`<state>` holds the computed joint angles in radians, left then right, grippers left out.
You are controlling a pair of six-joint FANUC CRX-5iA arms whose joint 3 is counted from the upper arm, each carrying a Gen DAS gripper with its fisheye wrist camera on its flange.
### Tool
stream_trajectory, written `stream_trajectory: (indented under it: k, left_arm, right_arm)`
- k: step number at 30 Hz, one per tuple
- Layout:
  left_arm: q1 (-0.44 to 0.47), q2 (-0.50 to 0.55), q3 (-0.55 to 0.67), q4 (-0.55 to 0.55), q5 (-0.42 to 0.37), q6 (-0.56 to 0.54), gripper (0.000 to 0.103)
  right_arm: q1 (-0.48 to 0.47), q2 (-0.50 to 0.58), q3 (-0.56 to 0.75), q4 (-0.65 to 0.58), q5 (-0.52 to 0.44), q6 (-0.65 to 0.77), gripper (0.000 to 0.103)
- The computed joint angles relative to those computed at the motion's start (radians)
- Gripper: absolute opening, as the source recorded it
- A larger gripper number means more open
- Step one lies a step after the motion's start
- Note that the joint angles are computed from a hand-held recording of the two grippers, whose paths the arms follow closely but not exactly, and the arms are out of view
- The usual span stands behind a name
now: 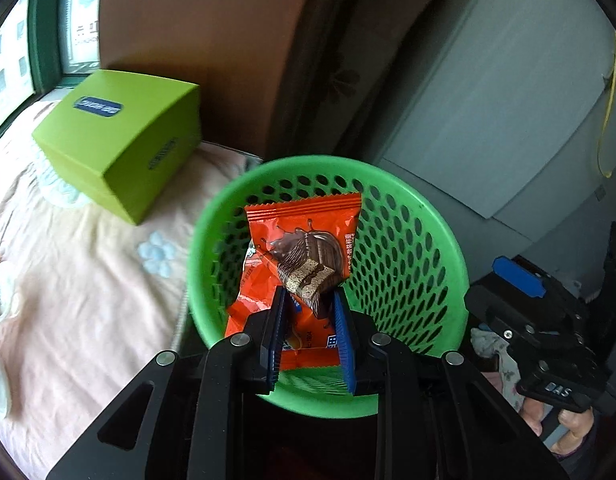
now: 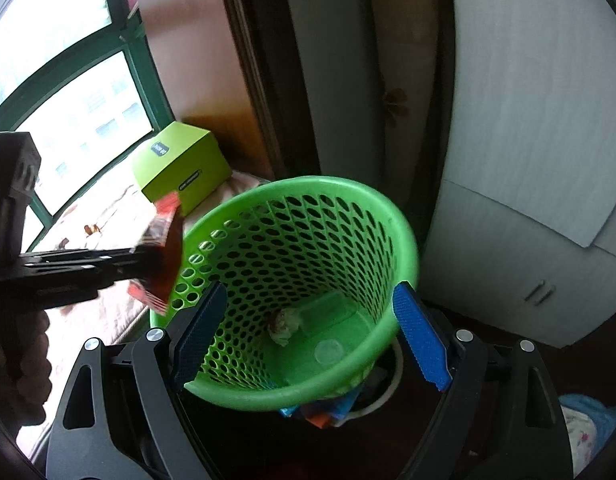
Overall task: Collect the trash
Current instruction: 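Drop the orange wrapper into the basket with the left tool while the right tool releases the tray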
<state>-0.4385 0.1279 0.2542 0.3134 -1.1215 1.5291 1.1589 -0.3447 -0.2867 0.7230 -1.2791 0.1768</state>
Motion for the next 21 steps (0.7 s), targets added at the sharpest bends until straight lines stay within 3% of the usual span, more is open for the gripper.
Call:
stream_trajectory:
  k: [3, 5, 10, 21]
  left_arm:
    - [-0.018, 0.017, 0.011, 0.007, -0.002, -0.005, 0.025]
    - [-0.028, 0.022, 0.014, 0.0, -0.003, -0.001, 0.039]
    - [-0.036, 0.012, 0.001, -0.005, 0.01, -0.006, 0.049]
    - [0.011, -0.082, -0.071, -0.043, 0.022, 0.02, 0.054]
  right_arm:
    - [0.009, -0.012, -0.011, 0.006, -0.008, -0.013, 0.084]
    - [0.012, -0.019, -0.017, 0.006, -0.01, -0.018, 0.084]
    - [0.02, -0.03, -0.026, 0.009, -0.011, -0.035, 0.084]
    - [0.041, -0.009, -0.003, -0.002, 0.014, -0.013, 0.085]
